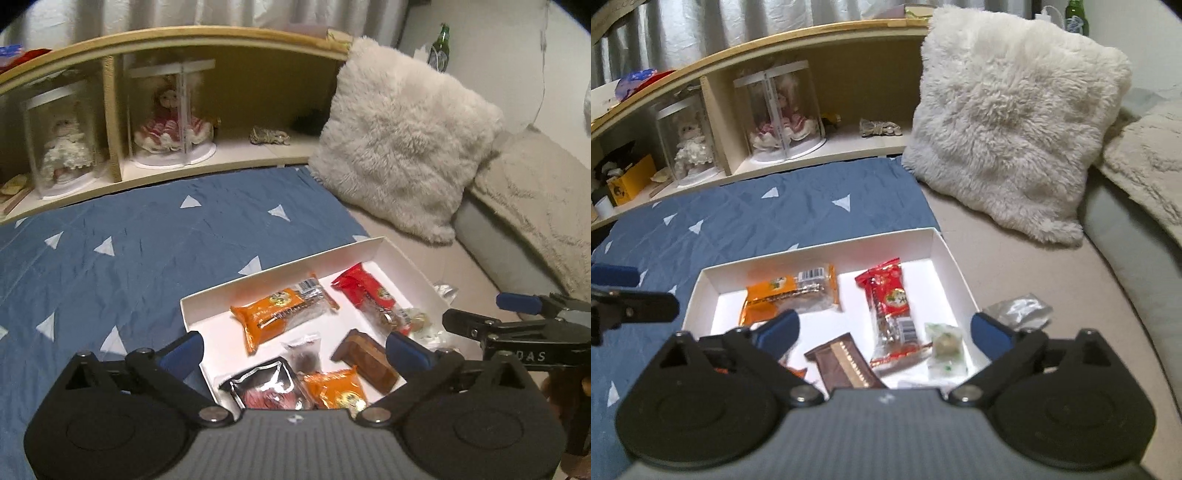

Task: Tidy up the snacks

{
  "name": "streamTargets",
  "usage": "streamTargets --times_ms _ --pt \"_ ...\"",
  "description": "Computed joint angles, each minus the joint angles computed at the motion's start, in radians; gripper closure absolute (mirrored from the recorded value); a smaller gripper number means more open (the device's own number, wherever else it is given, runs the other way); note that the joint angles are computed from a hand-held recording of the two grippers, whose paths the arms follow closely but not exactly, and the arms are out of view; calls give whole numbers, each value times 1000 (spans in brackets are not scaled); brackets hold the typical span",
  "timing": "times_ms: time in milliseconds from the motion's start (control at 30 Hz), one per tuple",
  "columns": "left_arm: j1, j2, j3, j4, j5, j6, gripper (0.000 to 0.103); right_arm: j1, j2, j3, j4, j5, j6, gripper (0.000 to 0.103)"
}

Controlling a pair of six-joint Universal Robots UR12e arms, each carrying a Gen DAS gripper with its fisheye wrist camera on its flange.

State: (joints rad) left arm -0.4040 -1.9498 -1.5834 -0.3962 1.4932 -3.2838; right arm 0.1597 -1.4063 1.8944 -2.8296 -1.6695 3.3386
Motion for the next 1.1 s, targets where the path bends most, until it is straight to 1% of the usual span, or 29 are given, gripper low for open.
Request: streamTargets --times_ms 200,433,633,733,833,933,967,1100 --pt "-13 60 -56 29 18 -55 0 14 -48 25 -10 -14 39 1" --pt "-40 129 -118 76 81 -112 0 39 -109 56 -31 -3 68 1" --pt "-64 186 -172 137 139 -118 0 61 -170 86 -39 -20 81 1" --pt "-81 210 -195 155 195 -117 0 77 -204 102 -38 -46 68 1" --pt "-110 226 -210 152 297 -106 0 93 -231 117 -35 -81 56 1" --pt "-135 237 -232 181 385 -76 0 111 -259 136 -38 -114 43 1" --pt "-139 242 -240 187 397 -69 0 115 -267 142 -44 -120 37 1" --pt "-143 269 -271 179 388 -82 0 137 -292 166 -63 -142 22 1"
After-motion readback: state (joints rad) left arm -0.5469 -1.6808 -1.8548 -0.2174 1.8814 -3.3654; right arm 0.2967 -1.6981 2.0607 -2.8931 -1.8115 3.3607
